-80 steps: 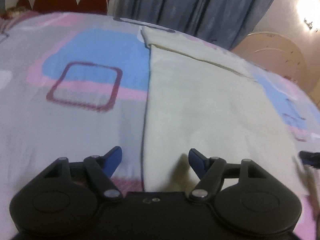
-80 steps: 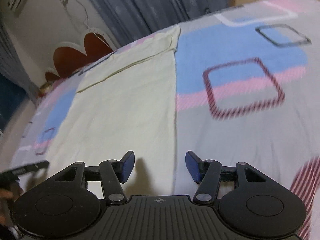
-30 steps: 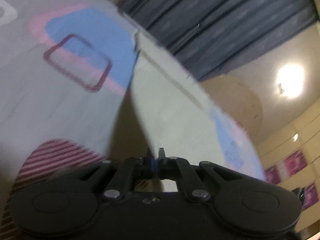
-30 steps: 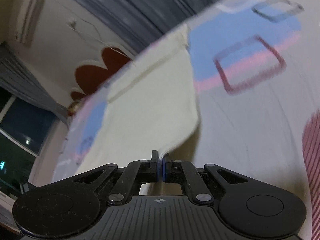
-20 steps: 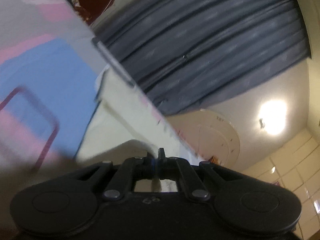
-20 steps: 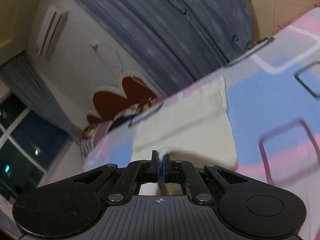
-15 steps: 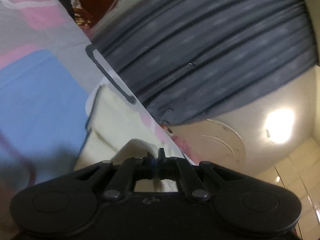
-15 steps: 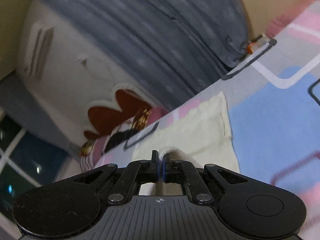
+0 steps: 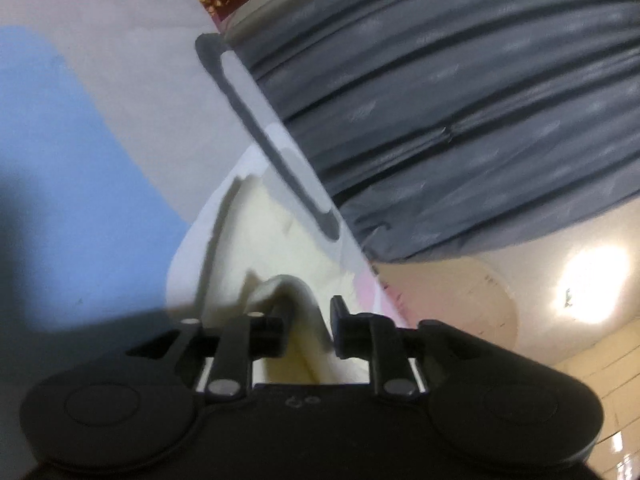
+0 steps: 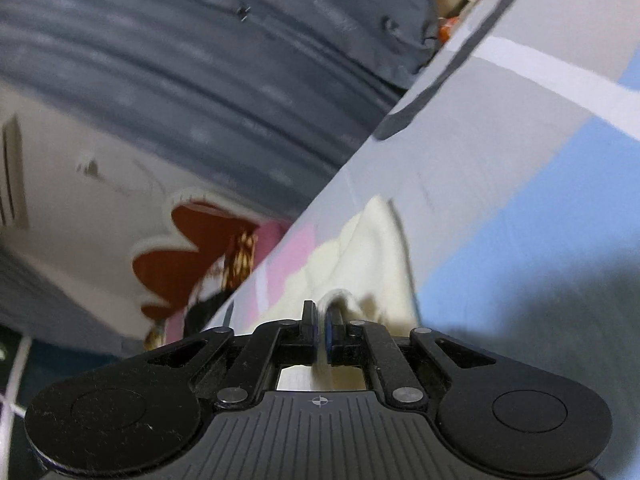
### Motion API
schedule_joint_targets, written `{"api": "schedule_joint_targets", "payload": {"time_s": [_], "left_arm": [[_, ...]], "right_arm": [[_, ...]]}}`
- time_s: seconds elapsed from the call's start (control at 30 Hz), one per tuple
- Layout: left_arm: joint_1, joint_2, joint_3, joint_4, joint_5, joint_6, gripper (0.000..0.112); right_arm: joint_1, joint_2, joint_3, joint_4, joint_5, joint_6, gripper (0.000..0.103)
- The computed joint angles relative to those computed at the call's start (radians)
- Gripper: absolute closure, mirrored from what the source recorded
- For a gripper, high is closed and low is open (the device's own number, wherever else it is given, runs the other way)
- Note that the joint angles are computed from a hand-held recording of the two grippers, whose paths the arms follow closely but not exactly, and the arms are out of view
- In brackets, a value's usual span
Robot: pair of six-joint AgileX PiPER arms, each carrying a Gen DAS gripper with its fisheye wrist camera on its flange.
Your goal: Fold small clothes
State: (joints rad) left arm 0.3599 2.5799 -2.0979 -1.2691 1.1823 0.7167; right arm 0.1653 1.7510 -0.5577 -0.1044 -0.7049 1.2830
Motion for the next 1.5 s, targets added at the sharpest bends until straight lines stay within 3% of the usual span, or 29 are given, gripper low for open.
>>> {"api": "schedule_joint_targets", "payload": {"time_s": [0.03, 0.07, 0.1, 0.13, 0.2, 0.23, 0.37, 0.47, 0.57, 0.63, 0.67, 0.7, 0.77, 0.8, 0.9, 1.0, 1.1, 1.23, 1.33, 1.4, 1.47, 1.5], "left_arm": [[0.003, 0.002, 0.01, -0.042, 0.001, 0.032, 0.082], [0.009, -0.015, 0.049, -0.085, -0.007, 0.076, 0.065], [0.018, -0.037, 0.096, -0.127, -0.018, 0.13, 0.051], [0.023, -0.057, 0.132, -0.151, -0.038, 0.186, 0.049], [0.022, -0.09, 0.158, -0.131, -0.072, 0.263, 0.053], [0.019, -0.098, 0.155, -0.109, -0.08, 0.306, 0.054], [-0.03, -0.124, 0.126, 0.034, -0.151, 0.395, 0.058], [-0.074, -0.103, 0.067, 0.13, -0.193, 0.393, 0.064], [-0.115, -0.1, 0.049, 0.219, -0.241, 0.392, 0.067], [-0.133, -0.112, 0.072, 0.247, -0.284, 0.431, 0.068], [-0.141, -0.123, 0.091, 0.255, -0.31, 0.451, 0.071], [-0.15, -0.129, 0.103, 0.256, -0.336, 0.461, 0.083], [-0.155, -0.134, 0.118, 0.238, -0.365, 0.487, 0.104], [-0.149, -0.148, 0.15, 0.198, -0.375, 0.524, 0.109], [-0.147, -0.2, 0.27, 0.027, -0.43, 0.713, 0.11], [-0.148, -0.242, 0.351, -0.125, -0.432, 0.875, 0.11], [-0.178, -0.235, 0.324, -0.099, -0.467, 0.852, 0.11], [-0.216, -0.158, 0.211, 0.055, -0.506, 0.695, 0.109], [-0.206, -0.149, 0.198, 0.075, -0.488, 0.654, 0.094], [-0.18, -0.215, 0.299, -0.067, -0.486, 0.754, 0.071], [-0.177, -0.284, 0.388, -0.147, -0.452, 0.839, 0.065], [-0.2, -0.302, 0.41, -0.126, -0.452, 0.836, 0.064]], "right_arm": [[-0.004, 0.019, -0.008, 0.022, -0.016, -0.019, 0.088], [-0.001, 0.028, -0.01, 0.059, -0.03, -0.058, 0.082], [0.008, 0.026, -0.004, 0.114, -0.043, -0.111, 0.058], [0.036, 0.008, 0.006, 0.205, -0.049, -0.189, 0.043], [0.056, -0.031, 0.026, 0.266, -0.051, -0.319, 0.043], [0.08, -0.057, 0.01, 0.317, -0.001, -0.418, 0.044], [0.141, -0.105, -0.074, 0.462, 0.209, -0.818, 0.053], [0.187, -0.069, -0.154, 0.68, 0.287, -1.118, 0.058], [0.219, -0.011, -0.251, 0.917, 0.354, -1.418, 0.061], [0.245, 0.062, -0.318, 1.067, 0.355, -1.618, 0.067], [0.257, 0.082, -0.339, 1.142, 0.352, -1.718, 0.068], [0.275, 0.098, -0.354, 1.222, 0.335, -1.818, 0.071], [0.32, 0.128, -0.38, 1.341, 0.291, -1.972, 0.099], [0.341, 0.132, -0.377, 1.353, 0.264, -1.996, 0.1], [0.391, 0.161, -0.383, 1.351, 0.177, -2.013, 0.1], [0.43, 0.137, -0.331, 1.27, 0.083, -1.911, 0.1], [0.429, 0.114, -0.315, 1.262, 0.046, -1.893, 0.101], [0.381, 0.154, -0.351, 1.382, 0.116, -1.948, 0.101], [0.369, 0.181, -0.357, 1.391, 0.131, -1.935, 0.1], [0.385, 0.157, -0.378, 1.5, 0.118, -2.029, 0.099], [0.434, 0.118, -0.367, 1.499, 0.042, -2.031, 0.084], [0.448, 0.105, -0.367, 1.454, 0.048, -2.001, 0.069]]}}
